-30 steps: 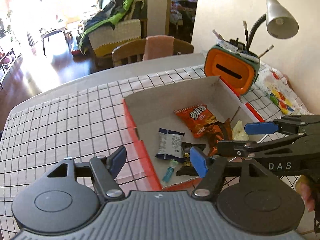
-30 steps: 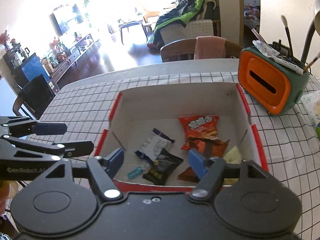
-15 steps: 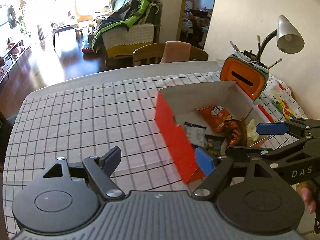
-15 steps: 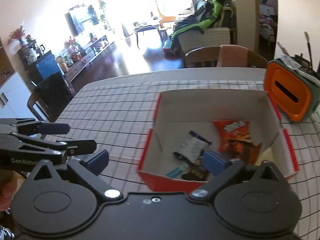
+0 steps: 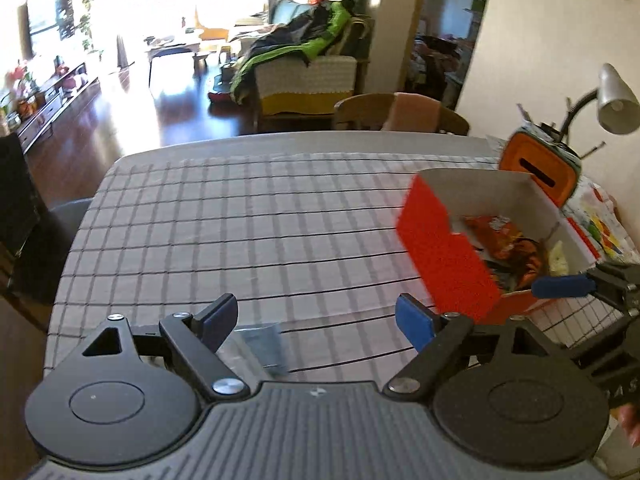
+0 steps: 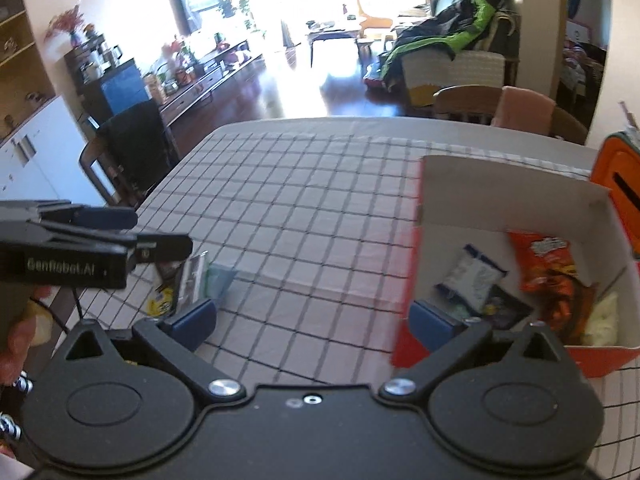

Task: Organize snacks
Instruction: 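Move both grippers back from the box to the snack pile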

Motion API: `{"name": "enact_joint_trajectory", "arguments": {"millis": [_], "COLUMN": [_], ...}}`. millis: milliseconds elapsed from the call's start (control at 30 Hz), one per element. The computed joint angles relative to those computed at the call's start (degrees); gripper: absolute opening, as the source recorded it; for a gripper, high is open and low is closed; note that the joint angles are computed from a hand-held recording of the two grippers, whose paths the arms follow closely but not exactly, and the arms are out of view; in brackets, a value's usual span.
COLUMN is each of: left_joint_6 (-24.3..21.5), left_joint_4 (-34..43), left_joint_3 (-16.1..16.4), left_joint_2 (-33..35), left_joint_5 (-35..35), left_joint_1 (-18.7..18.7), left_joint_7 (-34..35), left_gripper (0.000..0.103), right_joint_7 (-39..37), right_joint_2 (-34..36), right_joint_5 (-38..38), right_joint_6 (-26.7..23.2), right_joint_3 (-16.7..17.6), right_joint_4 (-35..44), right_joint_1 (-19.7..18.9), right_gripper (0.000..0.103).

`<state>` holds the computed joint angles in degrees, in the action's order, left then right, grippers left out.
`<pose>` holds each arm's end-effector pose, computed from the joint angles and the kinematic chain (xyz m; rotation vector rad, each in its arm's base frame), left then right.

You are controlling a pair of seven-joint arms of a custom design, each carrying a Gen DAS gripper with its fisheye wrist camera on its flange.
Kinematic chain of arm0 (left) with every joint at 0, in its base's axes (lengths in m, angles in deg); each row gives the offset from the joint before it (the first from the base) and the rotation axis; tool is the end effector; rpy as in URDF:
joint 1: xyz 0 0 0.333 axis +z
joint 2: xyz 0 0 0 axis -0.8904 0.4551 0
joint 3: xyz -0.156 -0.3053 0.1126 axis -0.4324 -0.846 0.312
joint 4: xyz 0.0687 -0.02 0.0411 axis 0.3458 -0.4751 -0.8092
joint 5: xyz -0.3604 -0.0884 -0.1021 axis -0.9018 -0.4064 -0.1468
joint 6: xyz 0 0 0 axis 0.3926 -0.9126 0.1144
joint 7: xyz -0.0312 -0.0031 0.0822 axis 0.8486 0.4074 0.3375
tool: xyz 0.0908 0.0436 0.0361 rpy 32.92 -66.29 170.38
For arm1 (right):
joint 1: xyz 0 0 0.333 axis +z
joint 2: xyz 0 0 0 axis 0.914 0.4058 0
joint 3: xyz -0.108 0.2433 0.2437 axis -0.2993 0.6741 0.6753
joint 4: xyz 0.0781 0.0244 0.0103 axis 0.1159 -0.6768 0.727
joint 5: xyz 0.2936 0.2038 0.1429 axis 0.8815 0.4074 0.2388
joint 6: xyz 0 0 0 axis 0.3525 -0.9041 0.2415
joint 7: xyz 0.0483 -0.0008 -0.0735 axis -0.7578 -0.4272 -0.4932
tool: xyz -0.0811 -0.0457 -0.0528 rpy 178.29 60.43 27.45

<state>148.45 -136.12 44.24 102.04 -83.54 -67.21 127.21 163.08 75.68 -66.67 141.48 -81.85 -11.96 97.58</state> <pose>0.7313 -0.1824 0.4666 -1.3945 2.2625 -0.9953 0.6290 0.3926 0.4575 -1.7265 1.7654 -0.5168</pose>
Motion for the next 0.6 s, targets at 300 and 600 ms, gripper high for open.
{"name": "enact_joint_trajectory", "arguments": {"millis": [300,600], "left_joint_6": [-1.8,-3.2], "left_joint_4": [3.5,7.7], "left_joint_3": [4.4,6.9], "left_joint_2": [3.5,8.3], "left_joint_5": [4.0,10.0], "left_joint_1": [1.1,1.6], "left_joint_7": [-4.5,-5.5], "left_gripper": [0.086,0.086], "right_joint_7": [-5.9,-13.4], "right_joint_2": [8.7,20.5], "right_joint_5": [4.6,11.3], "right_joint_6": [-6.7,-16.6], "right_joint_3": [2.2,2.9], "right_joint_4": [12.9,31.6], "right_joint_1": [1.7,3.6], "right_gripper": [0.103,0.103]}}
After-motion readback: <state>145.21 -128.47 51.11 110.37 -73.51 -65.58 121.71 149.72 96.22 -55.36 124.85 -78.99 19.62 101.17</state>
